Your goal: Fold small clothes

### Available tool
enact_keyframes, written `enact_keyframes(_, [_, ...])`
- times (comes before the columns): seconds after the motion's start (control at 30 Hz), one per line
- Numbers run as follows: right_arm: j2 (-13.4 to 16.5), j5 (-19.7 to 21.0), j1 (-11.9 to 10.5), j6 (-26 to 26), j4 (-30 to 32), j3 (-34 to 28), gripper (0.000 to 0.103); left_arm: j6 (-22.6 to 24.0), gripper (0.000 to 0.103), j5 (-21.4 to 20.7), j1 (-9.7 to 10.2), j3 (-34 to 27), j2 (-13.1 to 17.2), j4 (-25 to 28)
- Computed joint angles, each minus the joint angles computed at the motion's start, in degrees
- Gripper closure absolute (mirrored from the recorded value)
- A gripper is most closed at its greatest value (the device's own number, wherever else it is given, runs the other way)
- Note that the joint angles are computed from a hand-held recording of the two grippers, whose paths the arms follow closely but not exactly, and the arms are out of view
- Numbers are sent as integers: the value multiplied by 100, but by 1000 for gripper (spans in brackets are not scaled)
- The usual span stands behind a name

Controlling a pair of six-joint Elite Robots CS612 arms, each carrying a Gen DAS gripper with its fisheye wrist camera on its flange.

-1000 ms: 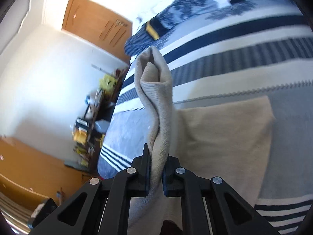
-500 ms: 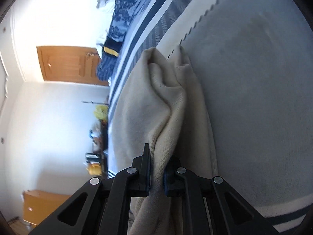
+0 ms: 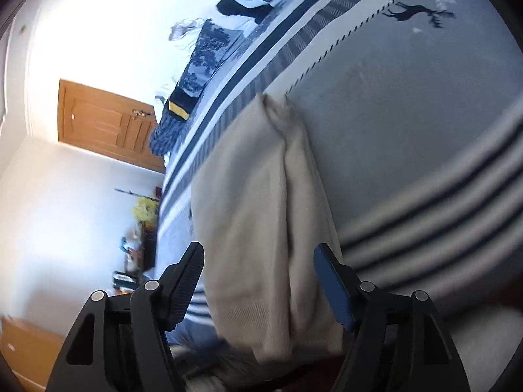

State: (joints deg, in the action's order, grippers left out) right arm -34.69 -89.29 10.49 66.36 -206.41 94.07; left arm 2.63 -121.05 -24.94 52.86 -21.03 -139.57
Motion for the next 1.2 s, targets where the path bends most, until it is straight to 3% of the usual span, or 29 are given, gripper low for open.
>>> enact_keyframes(0.07, [20,-54,90,-181,299,-45,30,-254,47,505,6,-99,56,-67])
enact_keyframes(0.17, [56,119,94,-745,888,-255,43,-555,47,584,36,-242,152,72])
enact_keyframes(0.23, [43,-20,124,-898,1475,-373,94,-689,47,545,58,-274,187,214])
enact_keyframes(0.3, [7,86,125,-637,1434,-257,95,-718,47,447,51,-228,171,196])
enact_keyframes(0.37, [0,56,153,-547,843,-103,95,-678,46,441,49,-221,171,183])
enact_keyframes(0.43, [-41,-149,196,-400,1025,-34,94,-700,45,399,57,-219,176,170])
enact_keyframes(0.5, [22,111,101,-87,1340,-37,90,-753,41,311,88,-249,171,259])
enact_keyframes(0.57, [132,558,-31,448,1008,67,87,-756,39,232,101,-328,202,357])
enact_keyframes(0.6, [134,542,-45,532,724,130,75,-756,36,237,98,-340,210,365])
enact_keyframes(0.63, [89,381,-24,455,551,204,38,-776,36,251,88,-365,224,364])
enact_keyframes(0.67, [21,157,22,333,472,289,21,-794,35,220,86,-428,257,378])
enact_keyframes(0.7, [-1,-1,46,258,347,338,15,-798,33,182,78,-487,286,414])
enact_keyframes(0.73, [10,-54,51,206,162,372,15,-767,32,132,78,-554,322,492])
enact_keyframes(0.8, [64,244,0,185,31,365,19,-698,32,49,63,-723,412,696])
enact_keyframes(0.93, [213,814,-87,172,321,164,42,-849,32,53,26,-1086,632,1041])
enact_keyframes(0.97, [270,970,-96,195,610,-12,45,-942,39,-17,40,-1097,654,948])
enact_keyframes(1.0, [267,995,-98,202,808,-42,54,-960,60,-57,54,-1086,654,875])
enact_keyframes(1.03, [273,993,-109,244,859,-33,61,-925,67,-150,76,-1104,659,893])
enact_keyframes(1.07, [309,1047,-129,327,697,-13,68,-948,80,-313,114,-1109,662,884])
enact_keyframes(1.1, [351,1123,-149,375,508,-4,83,-965,89,-437,141,-1105,661,842])
enact_keyframes(1.2, [398,1221,-165,386,57,50,88,-965,91,-1110,319,-762,454,410])
